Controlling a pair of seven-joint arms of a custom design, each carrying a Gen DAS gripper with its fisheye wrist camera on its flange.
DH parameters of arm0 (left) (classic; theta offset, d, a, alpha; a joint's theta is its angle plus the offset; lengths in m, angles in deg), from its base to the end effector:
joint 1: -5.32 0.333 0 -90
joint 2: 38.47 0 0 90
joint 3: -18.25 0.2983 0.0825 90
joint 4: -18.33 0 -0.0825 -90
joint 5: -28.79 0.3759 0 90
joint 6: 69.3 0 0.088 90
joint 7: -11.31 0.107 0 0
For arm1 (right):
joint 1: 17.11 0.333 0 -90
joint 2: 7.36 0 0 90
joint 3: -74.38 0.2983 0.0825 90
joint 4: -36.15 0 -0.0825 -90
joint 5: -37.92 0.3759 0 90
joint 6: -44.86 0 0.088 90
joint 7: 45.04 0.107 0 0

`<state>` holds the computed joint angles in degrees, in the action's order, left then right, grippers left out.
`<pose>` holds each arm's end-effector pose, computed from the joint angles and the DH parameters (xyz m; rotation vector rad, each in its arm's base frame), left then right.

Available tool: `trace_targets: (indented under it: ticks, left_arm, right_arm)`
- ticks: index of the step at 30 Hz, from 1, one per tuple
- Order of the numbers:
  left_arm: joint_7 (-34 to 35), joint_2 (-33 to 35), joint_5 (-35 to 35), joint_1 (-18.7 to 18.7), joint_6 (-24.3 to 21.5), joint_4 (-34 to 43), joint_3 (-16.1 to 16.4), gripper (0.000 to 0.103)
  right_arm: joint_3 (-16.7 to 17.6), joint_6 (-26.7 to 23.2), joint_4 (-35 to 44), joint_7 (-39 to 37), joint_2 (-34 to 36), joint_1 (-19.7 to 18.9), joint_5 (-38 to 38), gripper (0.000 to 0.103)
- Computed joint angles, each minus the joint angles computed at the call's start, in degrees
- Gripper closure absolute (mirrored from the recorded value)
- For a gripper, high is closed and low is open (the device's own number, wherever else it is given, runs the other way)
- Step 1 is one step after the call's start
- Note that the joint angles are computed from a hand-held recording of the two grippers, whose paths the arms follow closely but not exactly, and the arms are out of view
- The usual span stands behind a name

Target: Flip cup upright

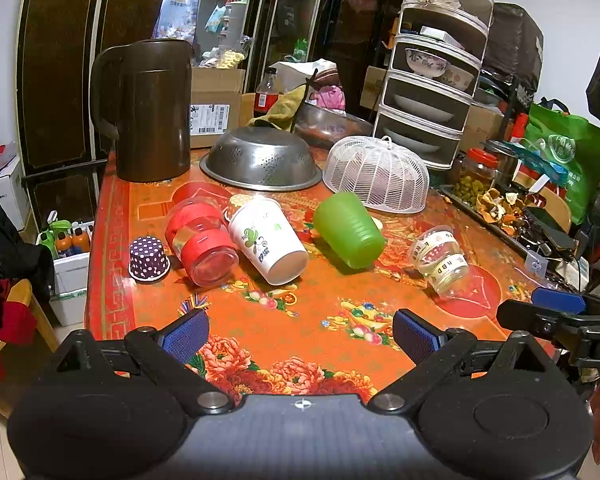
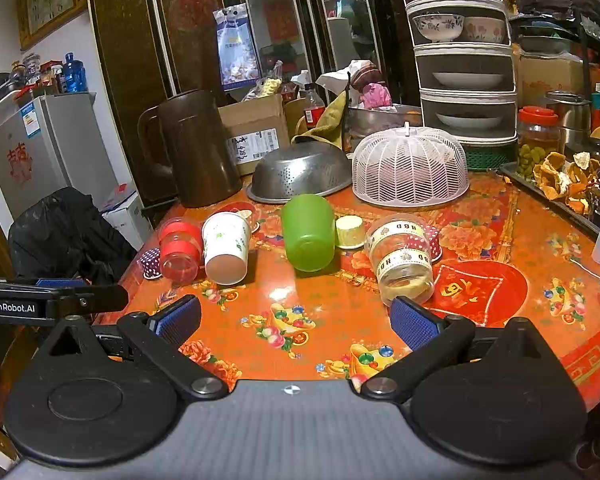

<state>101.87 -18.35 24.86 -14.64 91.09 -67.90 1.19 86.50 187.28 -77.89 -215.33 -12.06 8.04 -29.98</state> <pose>0.5815 -0.3887 0.5748 -1.2631 2.2129 -1.2646 0.4502 0.3519 0.5450 -1.2888 1.7495 -0.8323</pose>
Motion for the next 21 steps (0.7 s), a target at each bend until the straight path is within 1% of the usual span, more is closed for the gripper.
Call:
trace_targets:
  ticks: [7,8,11,13,14,16,17,19,21]
  left_arm:
    - [-0.34,1.07,0.45,-0.32,-1.02,1.43,0.38,0.003]
    - [-0.45,1.09,0.72,-0.43,-1.18,1.51,0.51,0.003]
    - [-0.46,1.20,1.14,-0.55,-1.22,2.01,0.58,0.003]
    - [0.52,1.27,-0.30,0.26,-0.83,1.91,-0.36,0.003]
    - [1.13,1.43,-1.18,0.67,-0.81,2.03,-0.84,0.003]
    - [1.70,1.74,-2.07,0.90,-1.14,2.41,-1.12,0.003]
    - [1.79,1.87,-2.26,0.85,-1.29,2.58,-1.09,0.003]
    - [2.24,1.90,-2.95,0.99,-1.38,2.58,-1.30,0.003]
    - [2.76,1.79,-3.70,1.23,-1.41,2.41,-1.51,0.003]
  right_arm:
    - [-0.32,0.06,0.64,-2.43,0.45,-0.05,1.28,0.001]
    - [-0.54,0.30,0.94,-4.20,0.55,-0.13,1.95,0.001]
    - [-1.80,0.26,2.21,-14.48,0.24,-0.93,7.14,0.001]
    - [-2.64,-0.96,2.86,-17.10,-0.31,-2.32,8.48,0.001]
    - [-3.28,-1.30,3.53,-17.92,-0.06,-3.23,10.29,0.001]
    - [-4.81,-1.51,6.12,-25.32,1.97,-4.47,19.60,0.001]
    - [-5.81,-0.45,7.07,-29.42,3.13,-5.22,25.27,0.001]
    - [-6.99,2.28,8.29,-35.29,5.14,-6.42,33.07,0.002]
    - [-7.32,0.12,11.78,-43.05,8.36,-6.83,40.22,0.005]
